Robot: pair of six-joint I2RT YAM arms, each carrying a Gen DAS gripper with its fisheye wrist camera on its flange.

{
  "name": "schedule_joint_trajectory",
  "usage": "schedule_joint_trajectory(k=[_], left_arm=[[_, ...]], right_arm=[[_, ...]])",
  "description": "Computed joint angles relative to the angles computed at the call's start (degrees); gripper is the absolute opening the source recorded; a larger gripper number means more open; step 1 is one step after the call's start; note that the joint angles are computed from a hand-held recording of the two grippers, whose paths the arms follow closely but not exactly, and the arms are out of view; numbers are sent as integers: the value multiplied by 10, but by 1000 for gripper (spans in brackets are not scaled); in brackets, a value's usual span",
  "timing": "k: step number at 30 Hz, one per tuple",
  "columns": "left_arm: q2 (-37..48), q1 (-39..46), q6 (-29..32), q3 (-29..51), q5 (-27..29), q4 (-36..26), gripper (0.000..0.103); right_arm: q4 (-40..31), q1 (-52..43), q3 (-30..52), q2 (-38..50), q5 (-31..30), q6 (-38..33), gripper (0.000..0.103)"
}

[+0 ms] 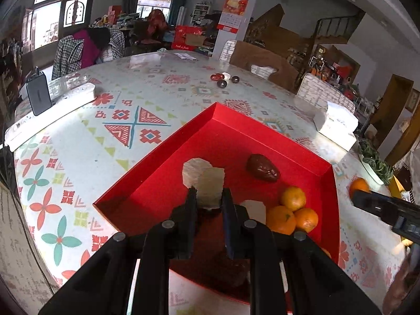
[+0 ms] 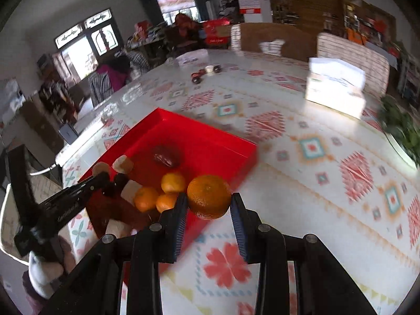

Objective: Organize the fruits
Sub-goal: 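Carry the rice cake and mandarin over the red tray and open both tools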

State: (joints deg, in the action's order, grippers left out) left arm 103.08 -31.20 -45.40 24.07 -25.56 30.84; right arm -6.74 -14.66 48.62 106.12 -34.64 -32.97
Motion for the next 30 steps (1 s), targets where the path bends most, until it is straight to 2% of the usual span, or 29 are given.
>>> schedule_joint_trajectory(k=[4,6,7,9,11,12,14,17,22,26,30], left_arm=[[-9,11,8,-12,9,20,19],[-17,13,10,-18,12,25,27],[-21,14,9,-22,11,27,37],[-34,14,6,-32,10,31,47],[-48,17,5,-40,12,31,48],[-53,20,5,-43,15,30,50],[-64,23,2,-49,18,30,59],[-72,21,0,-54,16,30,60],[-100,1,-8,-57,-2,6,60],[-137,-49,-22,-47,-46,-41,62],[-146,-128,-35,-4,-115,-112,74]], right_arm=[[49,68,10,26,65,41,36],[65,91,20,45,90,55,36],[69,98,26,55,98,61,36],[71,112,41,74,111,73,37],[87,120,46,85,121,88,37],[91,122,47,89,122,94,37],[87,125,51,92,119,97,39],[109,129,35,79,124,102,49],[127,110,-7,22,110,103,49],[134,68,-57,-41,86,96,55],[139,19,-102,-83,65,72,56]])
